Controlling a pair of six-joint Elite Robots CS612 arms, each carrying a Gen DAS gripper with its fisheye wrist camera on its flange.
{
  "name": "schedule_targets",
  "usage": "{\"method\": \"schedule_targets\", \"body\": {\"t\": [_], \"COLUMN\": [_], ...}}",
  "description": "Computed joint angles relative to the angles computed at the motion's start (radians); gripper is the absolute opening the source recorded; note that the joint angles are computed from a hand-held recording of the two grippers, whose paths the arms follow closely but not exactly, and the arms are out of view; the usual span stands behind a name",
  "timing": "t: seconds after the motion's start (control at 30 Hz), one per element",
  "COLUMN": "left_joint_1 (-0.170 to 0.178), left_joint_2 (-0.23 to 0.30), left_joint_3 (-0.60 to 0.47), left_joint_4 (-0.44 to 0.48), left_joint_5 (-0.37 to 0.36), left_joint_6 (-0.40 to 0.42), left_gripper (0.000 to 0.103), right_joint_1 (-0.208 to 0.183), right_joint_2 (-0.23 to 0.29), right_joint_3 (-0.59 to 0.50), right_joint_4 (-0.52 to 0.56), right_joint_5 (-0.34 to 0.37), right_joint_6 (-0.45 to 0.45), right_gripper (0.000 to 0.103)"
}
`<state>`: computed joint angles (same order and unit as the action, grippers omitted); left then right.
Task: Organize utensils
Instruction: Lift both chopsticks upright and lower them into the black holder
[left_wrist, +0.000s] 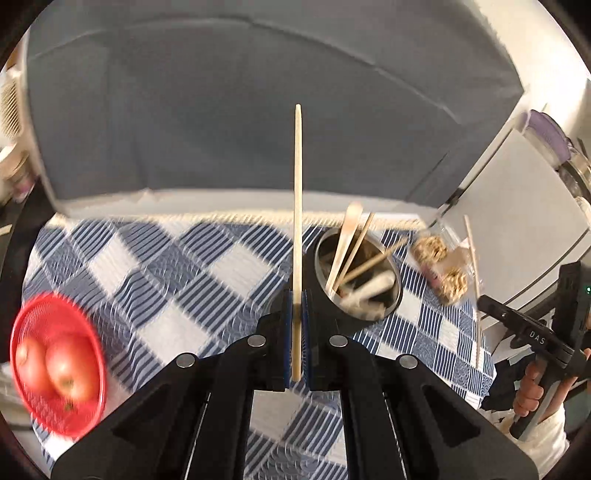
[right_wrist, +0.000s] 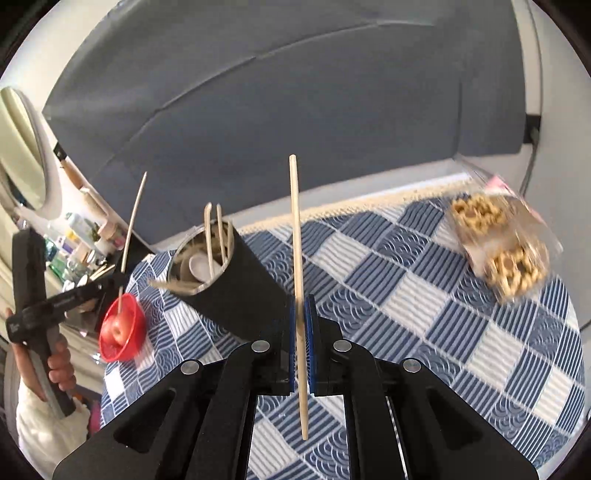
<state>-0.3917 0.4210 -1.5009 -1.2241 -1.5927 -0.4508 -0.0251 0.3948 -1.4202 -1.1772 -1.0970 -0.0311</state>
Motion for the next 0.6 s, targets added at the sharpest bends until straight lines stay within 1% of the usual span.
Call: {"method": "schedule_targets", "body": {"t": [0.03, 0.1, 0.17, 0.2, 0.23, 0.27, 0.33, 0.37, 0.4, 0.47, 0.53, 0.6], "left_joint_1": [0.000, 0.007, 0.009, 0.012, 0.018, 0.022, 0.024, 0.026, 0.030, 0.034, 0.031, 0.036], "left_joint_2": [-0.007, -0.012, -0.015, -0.018, -0.020, -0.021, -0.023, -0.023, -0.022, -0.013, 0.005, 0.026], "left_joint_3": [0.019, 0.051, 0.072, 0.087, 0.105, 0.117, 0.140, 0.149, 0.161, 0.171, 0.163, 0.157], "left_joint_4": [-0.017, -0.077, -0.120, -0.143, -0.170, -0.188, -0.228, -0.240, -0.265, -0.305, -0.347, -0.393], "left_joint_5": [0.007, -0.019, -0.041, -0.057, -0.096, -0.120, -0.150, -0.165, -0.191, -0.226, -0.199, -0.223], "left_joint_6": [0.007, 0.021, 0.036, 0.041, 0.047, 0.053, 0.065, 0.066, 0.061, 0.053, 0.041, 0.020], "left_gripper": [0.005, 0.005, 0.005, 0.005, 0.005, 0.005, 0.005, 0.005, 0.005, 0.005, 0.005, 0.005], "right_joint_1": [0.002, 0.008, 0.010, 0.012, 0.014, 0.014, 0.019, 0.023, 0.027, 0.032, 0.037, 0.044], "right_joint_2": [-0.009, -0.024, -0.036, -0.040, -0.044, -0.044, -0.046, -0.049, -0.051, -0.054, -0.052, -0.050], "right_joint_3": [0.018, 0.050, 0.077, 0.085, 0.097, 0.101, 0.121, 0.133, 0.145, 0.166, 0.189, 0.209], "right_joint_4": [-0.020, -0.070, -0.117, -0.136, -0.167, -0.189, -0.251, -0.265, -0.279, -0.300, -0.330, -0.356], "right_joint_5": [0.008, 0.023, 0.056, 0.062, 0.073, 0.084, 0.115, 0.121, 0.116, 0.129, 0.153, 0.158], "right_joint_6": [0.001, 0.008, 0.008, 0.009, 0.010, 0.012, 0.018, 0.020, 0.028, 0.049, 0.084, 0.113], "right_gripper": [0.005, 0.005, 0.005, 0.005, 0.005, 0.005, 0.005, 0.005, 0.005, 0.005, 0.005, 0.005]}}
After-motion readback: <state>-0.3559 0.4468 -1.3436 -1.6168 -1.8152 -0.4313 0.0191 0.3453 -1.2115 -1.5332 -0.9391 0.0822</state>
